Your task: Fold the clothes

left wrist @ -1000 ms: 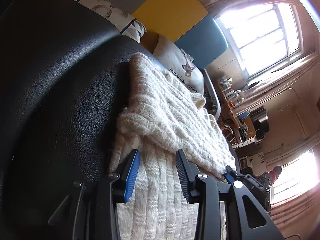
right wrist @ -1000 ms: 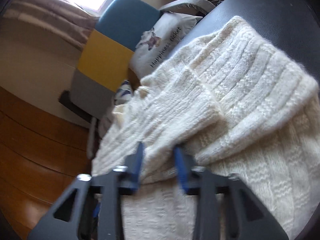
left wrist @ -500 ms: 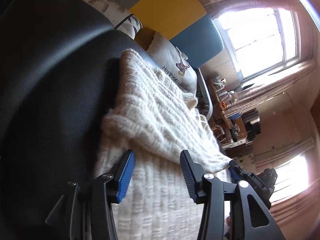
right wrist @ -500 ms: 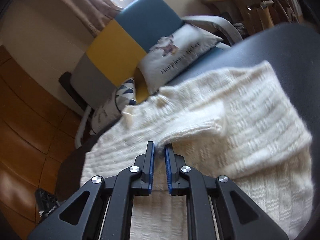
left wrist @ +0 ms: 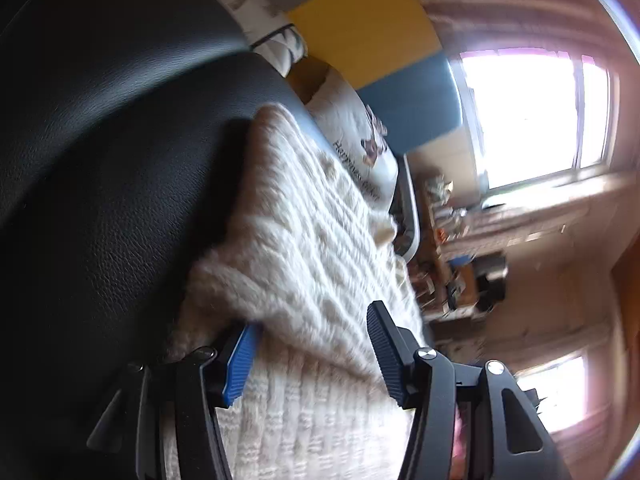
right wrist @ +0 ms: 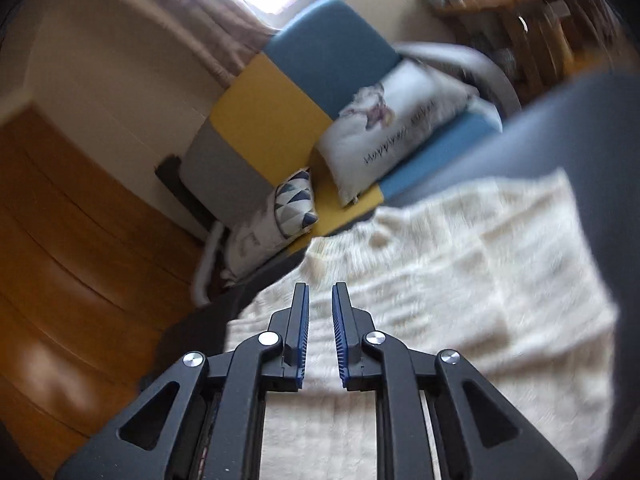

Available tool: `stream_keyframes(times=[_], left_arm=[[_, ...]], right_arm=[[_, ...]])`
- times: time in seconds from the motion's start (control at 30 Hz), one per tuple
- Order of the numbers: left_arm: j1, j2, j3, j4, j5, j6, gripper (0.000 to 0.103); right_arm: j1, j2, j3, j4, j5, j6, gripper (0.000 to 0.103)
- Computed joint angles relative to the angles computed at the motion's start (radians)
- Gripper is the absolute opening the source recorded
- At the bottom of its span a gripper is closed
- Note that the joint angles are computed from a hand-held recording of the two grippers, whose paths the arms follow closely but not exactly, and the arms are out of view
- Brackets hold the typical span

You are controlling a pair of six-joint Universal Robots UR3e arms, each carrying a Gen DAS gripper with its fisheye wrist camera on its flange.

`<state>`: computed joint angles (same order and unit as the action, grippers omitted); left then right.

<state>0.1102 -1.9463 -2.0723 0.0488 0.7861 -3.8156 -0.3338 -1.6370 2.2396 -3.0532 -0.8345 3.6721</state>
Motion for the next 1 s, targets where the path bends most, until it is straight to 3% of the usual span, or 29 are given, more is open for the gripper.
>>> stream_keyframes(times=[0.27,0.37,0.63,0.73,0.8,0.87,1.0], left_arm=[[-0.014,0.002,0.006,0.008,0.036,-0.02,0.055],[-0.016,0.019,-0.006,0.001,0.045,-0.009,0.055],[-0.004,0.013,0.029,0.01,0.067,-0.052,0.055],[-0.025,0.013,0.05,0.024,0.115,-0.067,0.05],[-0.04,0.035,0.052,0.02,0.149,-0.044,0.042],[-0.065,0.073,0.053,0.011,0.214,-0.011,0.024],[-0.128,0.104,0.109,-0.057,0.328,0.097,0.022]], right_arm=[[-0.051,0.148,0.179,-0.196,0.06,0.066,0.019],[-0.062,0.222,0.209,-0.306,0.073,0.113,0.029],[-0.083,0.308,0.263,-0.497,0.081,0.2,0.037],[-0.036,0.298,0.208,-0.448,0.001,0.165,0.037],[0.021,0.24,0.145,-0.31,-0.105,0.081,0.035],[0.046,0.205,0.119,-0.24,-0.166,0.037,0.023],[0.059,0.154,0.101,-0.183,-0.241,-0.024,0.021]])
